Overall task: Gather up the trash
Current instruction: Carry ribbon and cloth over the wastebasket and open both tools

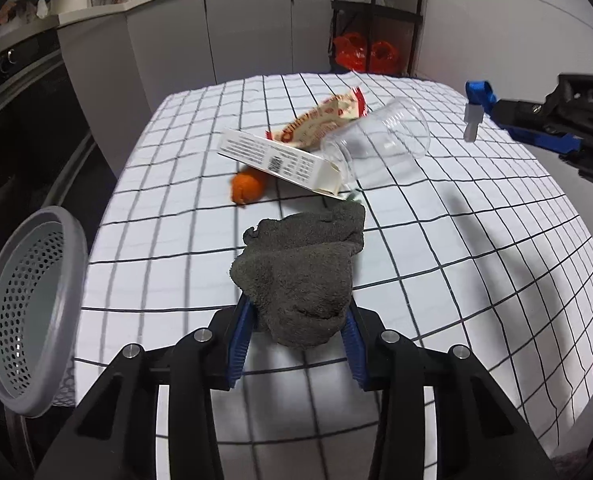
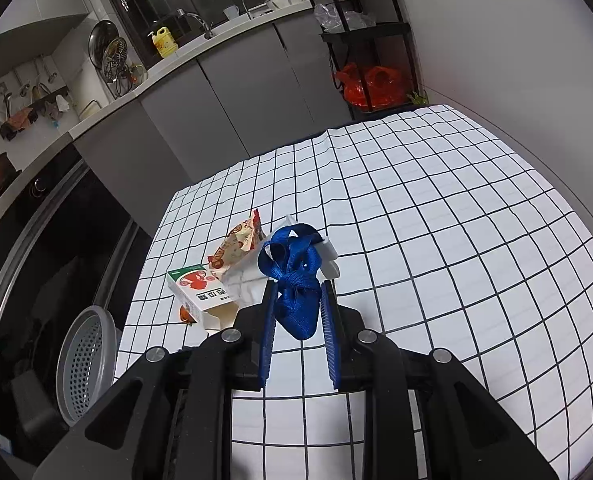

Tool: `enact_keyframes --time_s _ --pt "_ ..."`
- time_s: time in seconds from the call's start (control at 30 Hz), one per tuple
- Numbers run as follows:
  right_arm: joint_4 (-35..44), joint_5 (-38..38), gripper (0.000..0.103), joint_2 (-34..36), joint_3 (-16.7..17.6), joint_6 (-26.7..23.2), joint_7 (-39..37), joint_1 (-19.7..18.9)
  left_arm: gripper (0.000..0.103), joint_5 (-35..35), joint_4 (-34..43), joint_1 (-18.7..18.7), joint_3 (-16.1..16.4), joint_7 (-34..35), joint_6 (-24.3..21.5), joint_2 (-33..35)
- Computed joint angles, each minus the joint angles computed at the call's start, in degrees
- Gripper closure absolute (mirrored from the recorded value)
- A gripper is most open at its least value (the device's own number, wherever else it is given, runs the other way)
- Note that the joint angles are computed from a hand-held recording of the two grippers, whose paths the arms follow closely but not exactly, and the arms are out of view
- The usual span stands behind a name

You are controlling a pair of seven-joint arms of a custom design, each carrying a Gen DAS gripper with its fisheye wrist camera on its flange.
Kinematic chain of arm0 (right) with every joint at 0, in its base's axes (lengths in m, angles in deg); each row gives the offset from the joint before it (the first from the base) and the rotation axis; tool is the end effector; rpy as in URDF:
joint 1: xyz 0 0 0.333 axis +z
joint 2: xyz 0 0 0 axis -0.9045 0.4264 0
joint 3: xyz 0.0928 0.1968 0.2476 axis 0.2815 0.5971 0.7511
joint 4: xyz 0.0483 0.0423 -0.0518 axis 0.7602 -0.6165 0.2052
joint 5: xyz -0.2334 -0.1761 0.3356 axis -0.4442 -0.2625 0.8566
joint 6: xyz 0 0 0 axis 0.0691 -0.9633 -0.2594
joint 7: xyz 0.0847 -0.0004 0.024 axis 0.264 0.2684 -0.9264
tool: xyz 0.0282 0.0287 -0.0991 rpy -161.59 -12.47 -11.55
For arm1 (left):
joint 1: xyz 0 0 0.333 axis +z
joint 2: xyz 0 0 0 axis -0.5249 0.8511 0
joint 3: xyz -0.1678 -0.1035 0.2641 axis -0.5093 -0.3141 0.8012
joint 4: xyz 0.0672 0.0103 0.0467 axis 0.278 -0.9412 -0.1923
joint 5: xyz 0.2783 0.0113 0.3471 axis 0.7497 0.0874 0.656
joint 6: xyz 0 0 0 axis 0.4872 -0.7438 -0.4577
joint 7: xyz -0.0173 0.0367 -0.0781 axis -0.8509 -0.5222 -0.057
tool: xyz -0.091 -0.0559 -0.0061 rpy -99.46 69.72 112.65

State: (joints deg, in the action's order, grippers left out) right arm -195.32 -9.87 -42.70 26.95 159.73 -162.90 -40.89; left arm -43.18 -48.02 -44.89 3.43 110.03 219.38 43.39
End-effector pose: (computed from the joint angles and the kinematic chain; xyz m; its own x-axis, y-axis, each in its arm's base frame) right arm 0.4927 0.3375 0.4082 -0.4356 -0.8256 -0.3585 -0.5294 0.5572 -0.6398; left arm 0.5457 -0.2632 0.3481 -0.5693 -0.8219 -0.0205 -0.6389 0.4580 -0.6181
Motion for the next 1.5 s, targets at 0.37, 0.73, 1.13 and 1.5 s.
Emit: enact_keyframes --time_s 0.37,0.73,1.13,1.5 --pt "7.4 -2.7 0.082 5.1 0.1 0.9 -0.8 2.6 0.064 -18.5 -0.6 3.1 2.1 17.6 2.7 -6.2" --pt "23.6 -0.2 0.082 17.8 -3.5 4.6 -9.3 8.5 0.064 -8.2 3.7 6.5 8.4 7.1 6.1 -2.2" --pt "46.8 17.5 0.082 37.3 -3.3 8.4 -32.4 11.1 0.064 16.5 6.7 5.0 19.6 -17.5 2.5 1.9" --pt "76.7 34.2 0.081 58.2 1.0 0.6 -56.4 13.9 0.063 16.0 7.3 14.2 13.7 -17.0 -0.7 2.1"
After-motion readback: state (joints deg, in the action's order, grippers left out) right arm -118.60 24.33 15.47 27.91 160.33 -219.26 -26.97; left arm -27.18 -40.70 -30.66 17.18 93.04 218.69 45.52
